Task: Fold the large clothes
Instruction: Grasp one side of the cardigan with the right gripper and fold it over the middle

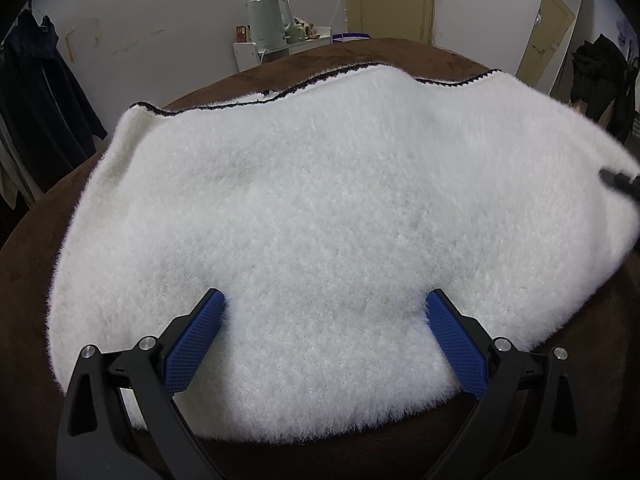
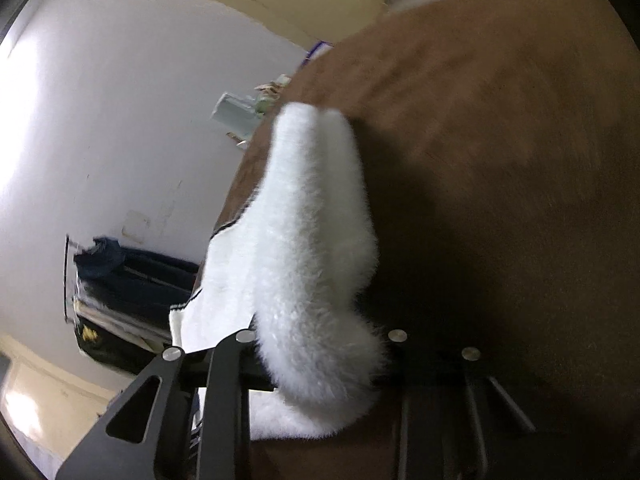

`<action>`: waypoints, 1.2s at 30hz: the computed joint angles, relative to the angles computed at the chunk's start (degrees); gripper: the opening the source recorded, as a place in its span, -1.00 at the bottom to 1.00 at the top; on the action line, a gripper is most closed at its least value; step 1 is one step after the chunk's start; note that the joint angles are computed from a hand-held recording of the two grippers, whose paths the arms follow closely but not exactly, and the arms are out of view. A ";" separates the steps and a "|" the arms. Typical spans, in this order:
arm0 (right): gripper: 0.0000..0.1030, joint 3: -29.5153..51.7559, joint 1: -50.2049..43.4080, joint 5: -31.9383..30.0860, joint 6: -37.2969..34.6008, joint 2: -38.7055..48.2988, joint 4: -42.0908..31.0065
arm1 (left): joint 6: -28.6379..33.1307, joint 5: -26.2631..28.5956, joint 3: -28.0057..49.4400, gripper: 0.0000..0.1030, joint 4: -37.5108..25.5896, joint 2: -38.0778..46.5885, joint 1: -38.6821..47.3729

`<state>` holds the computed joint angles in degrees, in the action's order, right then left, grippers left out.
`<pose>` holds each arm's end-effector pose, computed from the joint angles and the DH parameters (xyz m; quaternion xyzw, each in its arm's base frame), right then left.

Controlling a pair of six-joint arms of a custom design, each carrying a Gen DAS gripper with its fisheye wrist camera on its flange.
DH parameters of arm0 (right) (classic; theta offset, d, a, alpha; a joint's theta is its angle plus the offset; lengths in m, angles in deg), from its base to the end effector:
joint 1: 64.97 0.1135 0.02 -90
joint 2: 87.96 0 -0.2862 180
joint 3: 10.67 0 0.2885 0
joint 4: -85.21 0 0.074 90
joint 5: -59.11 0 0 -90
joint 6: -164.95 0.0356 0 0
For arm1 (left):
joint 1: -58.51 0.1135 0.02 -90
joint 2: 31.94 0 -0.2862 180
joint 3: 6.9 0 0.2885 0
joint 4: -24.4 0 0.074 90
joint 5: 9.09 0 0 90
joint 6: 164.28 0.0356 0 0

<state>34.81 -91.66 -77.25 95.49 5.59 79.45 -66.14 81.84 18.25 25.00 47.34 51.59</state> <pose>0.2695 -0.1066 0.1049 0.2381 0.8496 0.3583 0.3050 0.1994 -0.0248 0.0728 0.1270 0.9412 -0.0044 0.3130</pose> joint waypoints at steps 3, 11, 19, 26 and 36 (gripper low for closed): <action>-0.55 0.30 1.86 -1.41 0.27 -5.11 -1.39 | 0.38 0.07 0.20 0.89 -0.07 0.16 0.24; -0.61 2.86 10.81 -2.44 -0.36 -16.33 -5.71 | 0.83 -0.89 1.14 0.89 -1.19 0.62 -0.15; -0.63 9.49 24.34 2.34 0.40 -15.71 -5.60 | 3.09 3.45 3.66 0.87 -8.77 -4.12 4.33; -0.64 14.91 35.38 9.87 1.12 -9.39 -5.60 | 11.77 13.87 7.59 0.87 -19.54 -12.38 22.74; -0.65 23.86 50.14 17.32 3.53 4.14 -3.15 | 23.86 23.96 16.55 0.87 -21.59 -0.22 50.59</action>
<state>58.67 -41.52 -59.92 99.02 9.72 76.30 -42.28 105.81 34.81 3.41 47.12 102.19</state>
